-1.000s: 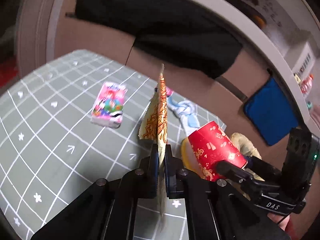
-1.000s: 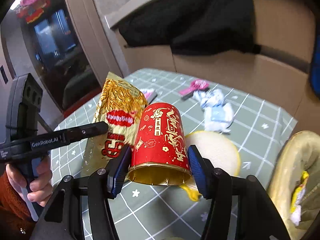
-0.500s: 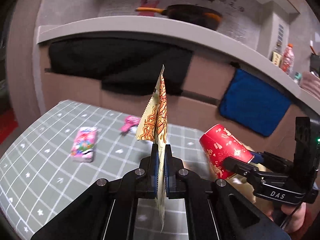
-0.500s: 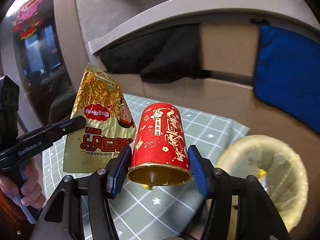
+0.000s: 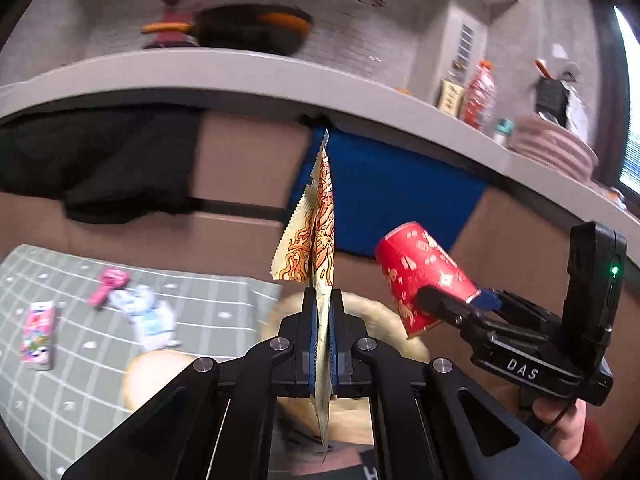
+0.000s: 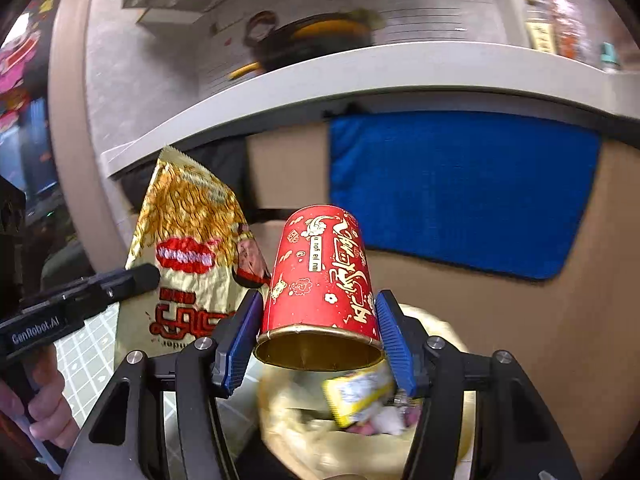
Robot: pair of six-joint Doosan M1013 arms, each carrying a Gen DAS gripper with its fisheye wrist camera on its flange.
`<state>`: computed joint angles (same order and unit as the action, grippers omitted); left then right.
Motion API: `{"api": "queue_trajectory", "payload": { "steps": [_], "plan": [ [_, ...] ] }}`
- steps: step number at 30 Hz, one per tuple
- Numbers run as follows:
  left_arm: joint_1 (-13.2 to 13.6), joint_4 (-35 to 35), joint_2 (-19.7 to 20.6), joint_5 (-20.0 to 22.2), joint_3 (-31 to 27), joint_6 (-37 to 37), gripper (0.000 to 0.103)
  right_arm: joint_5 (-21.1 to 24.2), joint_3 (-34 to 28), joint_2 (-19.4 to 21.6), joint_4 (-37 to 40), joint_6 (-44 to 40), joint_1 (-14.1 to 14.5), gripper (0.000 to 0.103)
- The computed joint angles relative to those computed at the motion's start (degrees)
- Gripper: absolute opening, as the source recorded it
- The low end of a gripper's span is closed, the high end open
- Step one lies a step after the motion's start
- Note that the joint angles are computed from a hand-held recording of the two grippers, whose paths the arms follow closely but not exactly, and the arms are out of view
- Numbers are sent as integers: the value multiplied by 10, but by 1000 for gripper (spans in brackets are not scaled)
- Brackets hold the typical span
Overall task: Collect trash
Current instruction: 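Carry the chip bag and red cup over the bin with both tools, then open both tools over the bin to drop the chip bag and cup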
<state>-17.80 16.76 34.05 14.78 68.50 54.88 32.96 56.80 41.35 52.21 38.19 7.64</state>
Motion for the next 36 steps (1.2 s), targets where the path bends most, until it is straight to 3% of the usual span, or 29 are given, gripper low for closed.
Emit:
{"api": "queue_trajectory", "payload": {
  "steps": [3,9,15,19,30,33,36],
  "plan": [
    [-2,-110,18,12,-25,105,5,-4,-4,3,-4,17,-8,55],
    [0,-197,48,51,-61,178,5,3,-20,17,-23,51,-13,55],
    [2,-199,67,71,-79,181,5,18,-34,31,-51,81,-12,55],
    [8,-251,88,109,-108,219,5,26,-48,42,-80,108,-11,55],
    [21,-344,147,148,-189,252,5,39,-80,67,-130,177,-14,55],
    [22,-329,171,196,-226,232,5,44,-87,73,-141,194,-15,55],
    [24,-334,195,277,-264,219,5,46,-89,76,-158,207,-15,55]
  ]
}}
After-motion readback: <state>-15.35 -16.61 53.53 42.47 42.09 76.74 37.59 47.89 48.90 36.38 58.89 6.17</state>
